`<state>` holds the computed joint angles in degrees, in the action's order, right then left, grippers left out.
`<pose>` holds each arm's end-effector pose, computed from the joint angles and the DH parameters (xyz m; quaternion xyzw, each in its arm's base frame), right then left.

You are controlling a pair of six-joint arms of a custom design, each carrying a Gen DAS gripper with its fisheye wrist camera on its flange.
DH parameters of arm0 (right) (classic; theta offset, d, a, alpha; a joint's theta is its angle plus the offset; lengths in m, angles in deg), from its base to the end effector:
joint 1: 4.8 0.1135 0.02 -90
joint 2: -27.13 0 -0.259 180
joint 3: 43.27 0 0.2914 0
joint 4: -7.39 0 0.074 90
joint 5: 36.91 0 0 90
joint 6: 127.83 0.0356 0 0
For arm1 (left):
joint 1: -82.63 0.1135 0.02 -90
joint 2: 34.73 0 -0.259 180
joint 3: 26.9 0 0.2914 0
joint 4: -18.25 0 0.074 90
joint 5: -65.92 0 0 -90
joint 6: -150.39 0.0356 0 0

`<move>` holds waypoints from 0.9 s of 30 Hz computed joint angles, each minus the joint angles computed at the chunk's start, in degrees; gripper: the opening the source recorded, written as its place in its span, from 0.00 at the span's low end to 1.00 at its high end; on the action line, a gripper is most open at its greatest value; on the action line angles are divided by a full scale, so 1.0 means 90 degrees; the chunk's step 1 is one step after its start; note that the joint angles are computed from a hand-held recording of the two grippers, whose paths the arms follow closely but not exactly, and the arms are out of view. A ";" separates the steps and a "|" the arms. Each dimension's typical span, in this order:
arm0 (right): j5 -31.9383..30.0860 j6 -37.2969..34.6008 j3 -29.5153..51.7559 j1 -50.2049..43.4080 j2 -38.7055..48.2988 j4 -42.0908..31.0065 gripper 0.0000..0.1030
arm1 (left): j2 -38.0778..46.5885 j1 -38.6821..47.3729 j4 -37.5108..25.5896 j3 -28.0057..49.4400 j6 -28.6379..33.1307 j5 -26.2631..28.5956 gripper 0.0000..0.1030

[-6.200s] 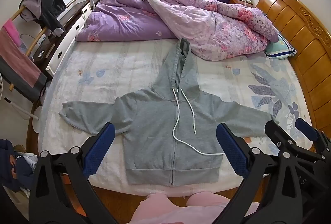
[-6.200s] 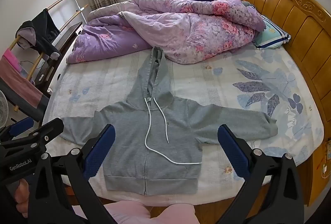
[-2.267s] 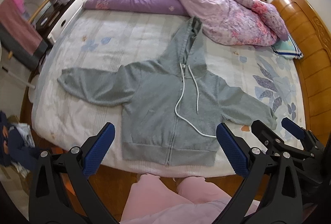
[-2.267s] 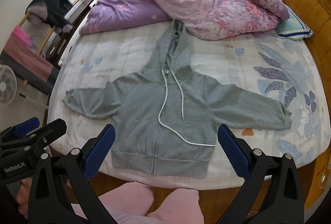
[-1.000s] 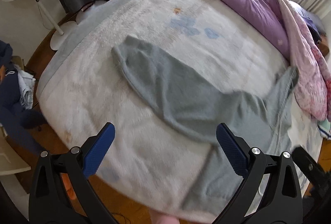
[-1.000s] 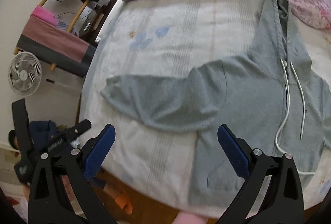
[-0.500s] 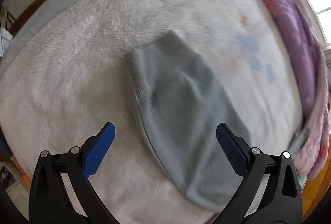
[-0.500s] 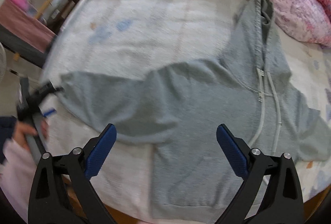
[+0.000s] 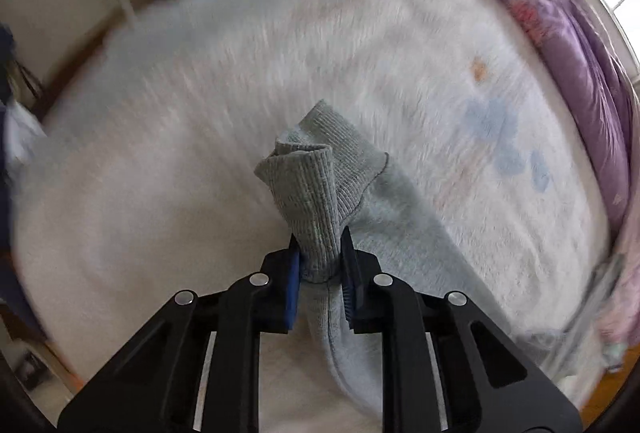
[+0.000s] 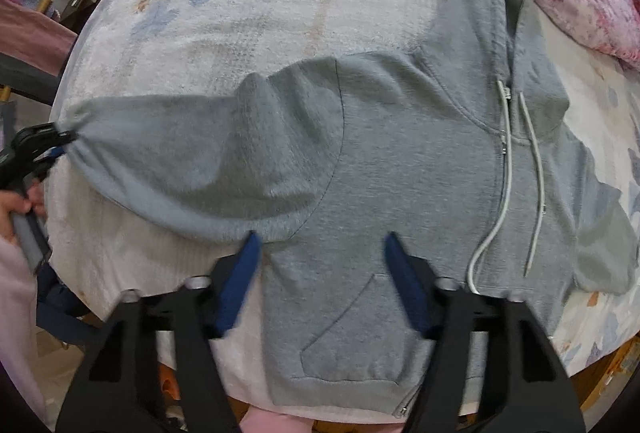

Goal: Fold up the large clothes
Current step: 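Lift the sleeve with the left gripper, lay it across the hoodie body, release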

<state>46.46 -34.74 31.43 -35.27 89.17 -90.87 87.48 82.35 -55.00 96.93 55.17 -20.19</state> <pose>0.1669 -0.0934 0.2971 0.2859 0.9558 0.0471 0.0509 0.4838 -0.0048 0.2369 -0.0371 0.9859 -0.0411 0.1577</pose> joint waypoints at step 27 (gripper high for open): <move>-0.3702 0.0522 -0.2551 -0.2377 0.1987 0.3285 0.00 | -0.2253 -0.4293 -0.1958 0.1259 -0.1393 -0.1767 0.17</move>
<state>13.13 -30.04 8.47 -56.66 107.05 -61.31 67.20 43.71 -72.62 108.26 42.64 -36.10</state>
